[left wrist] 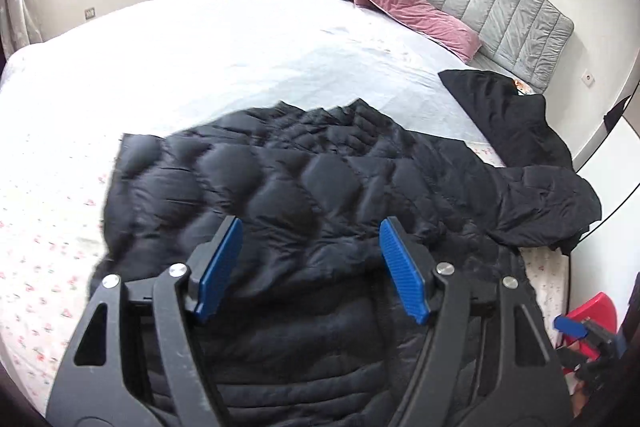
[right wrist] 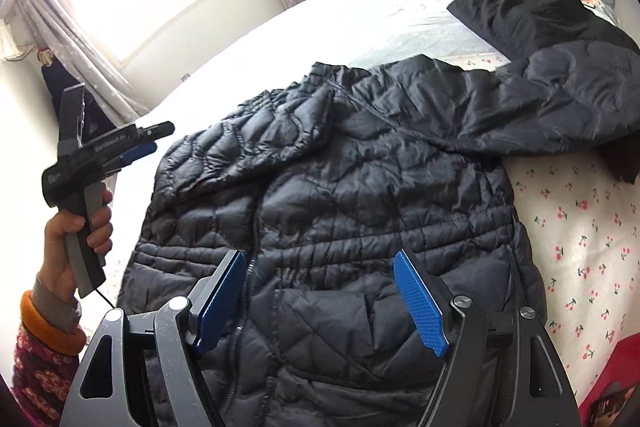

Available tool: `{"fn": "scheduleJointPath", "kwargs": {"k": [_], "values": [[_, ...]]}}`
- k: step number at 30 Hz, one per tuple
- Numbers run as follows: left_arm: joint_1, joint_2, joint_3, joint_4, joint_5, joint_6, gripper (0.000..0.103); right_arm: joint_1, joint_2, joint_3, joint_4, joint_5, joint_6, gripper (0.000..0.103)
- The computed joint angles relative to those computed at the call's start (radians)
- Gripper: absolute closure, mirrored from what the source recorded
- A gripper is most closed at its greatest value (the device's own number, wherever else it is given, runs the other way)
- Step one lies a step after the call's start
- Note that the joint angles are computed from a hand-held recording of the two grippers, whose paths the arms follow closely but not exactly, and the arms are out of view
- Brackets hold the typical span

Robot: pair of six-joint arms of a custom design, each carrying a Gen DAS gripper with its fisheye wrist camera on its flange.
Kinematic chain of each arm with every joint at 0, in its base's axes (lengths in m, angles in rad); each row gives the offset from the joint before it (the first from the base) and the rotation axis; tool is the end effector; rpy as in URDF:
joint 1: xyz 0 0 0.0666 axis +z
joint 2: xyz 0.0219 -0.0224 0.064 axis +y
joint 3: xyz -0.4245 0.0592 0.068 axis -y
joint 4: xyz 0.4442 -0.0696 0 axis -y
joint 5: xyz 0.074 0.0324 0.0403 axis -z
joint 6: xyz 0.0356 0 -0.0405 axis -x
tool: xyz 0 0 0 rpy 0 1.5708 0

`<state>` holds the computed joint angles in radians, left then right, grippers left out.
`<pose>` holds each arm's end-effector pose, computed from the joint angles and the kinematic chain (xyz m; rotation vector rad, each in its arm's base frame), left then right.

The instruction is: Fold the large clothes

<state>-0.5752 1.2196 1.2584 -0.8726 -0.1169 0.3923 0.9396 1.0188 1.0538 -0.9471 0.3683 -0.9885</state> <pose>0.3854 -0.2454 0.4887 0.1665 2.4145 -0.3092 0.2270 0.2882 0.4583 0.2150 2.4361 0.4261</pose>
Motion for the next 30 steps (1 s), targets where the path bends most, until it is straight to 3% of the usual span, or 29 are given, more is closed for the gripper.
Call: {"fn": "scheduleJointPath", "kwargs": {"k": [2, 4, 7, 10, 13, 15, 18, 19, 20, 21, 23, 24, 27, 29, 30], "values": [[0.044, -0.039, -0.026, -0.002, -0.017, -0.036, 0.031, -0.025, 0.032, 0.047, -0.006, -0.046, 0.041, 0.024], [0.101, -0.066, -0.056, 0.013, 0.014, -0.051, 0.034, -0.065, 0.092, 0.119, -0.049, -0.118, 0.093, 0.022], [0.187, -0.073, -0.098, 0.051, 0.096, -0.036, 0.054, -0.130, 0.189, 0.214, -0.087, -0.268, 0.159, 0.021], [0.234, -0.052, -0.137, 0.102, 0.161, -0.022, 0.064, -0.192, 0.287, 0.285, -0.103, -0.403, 0.185, 0.021], [0.254, -0.019, -0.184, 0.165, 0.203, -0.006, 0.065, -0.236, 0.369, 0.319, -0.098, -0.385, 0.176, 0.021], [0.255, -0.004, -0.216, 0.189, 0.189, 0.001, 0.065, -0.268, 0.409, 0.310, -0.030, -0.331, 0.160, 0.021], [0.258, 0.007, -0.261, 0.211, 0.100, -0.010, 0.066, -0.309, 0.444, 0.265, 0.090, -0.278, 0.106, 0.024], [0.254, 0.004, -0.276, 0.222, 0.039, -0.007, 0.069, -0.322, 0.448, 0.242, 0.146, -0.276, 0.090, 0.027], [0.257, 0.001, -0.286, 0.226, -0.009, 0.006, 0.069, -0.332, 0.450, 0.216, 0.206, -0.281, 0.075, 0.040], [0.266, -0.003, -0.291, 0.227, -0.019, 0.026, 0.069, -0.343, 0.446, 0.188, 0.260, -0.295, 0.060, 0.061], [0.281, -0.012, -0.291, 0.223, -0.005, 0.042, 0.069, -0.343, 0.444, 0.147, 0.357, -0.335, 0.040, 0.084], [0.281, -0.015, -0.285, 0.215, -0.008, 0.035, 0.069, -0.336, 0.446, 0.140, 0.375, -0.338, 0.060, 0.086], [0.264, -0.050, -0.281, 0.217, -0.030, 0.012, 0.069, -0.284, 0.474, 0.176, 0.281, -0.225, 0.188, 0.087], [0.252, -0.085, -0.291, 0.236, -0.020, 0.011, 0.061, -0.268, 0.480, 0.194, 0.230, -0.190, 0.222, 0.086], [0.245, -0.095, -0.290, 0.226, -0.011, 0.011, 0.049, -0.264, 0.471, 0.194, 0.210, -0.189, 0.216, 0.085]]}}
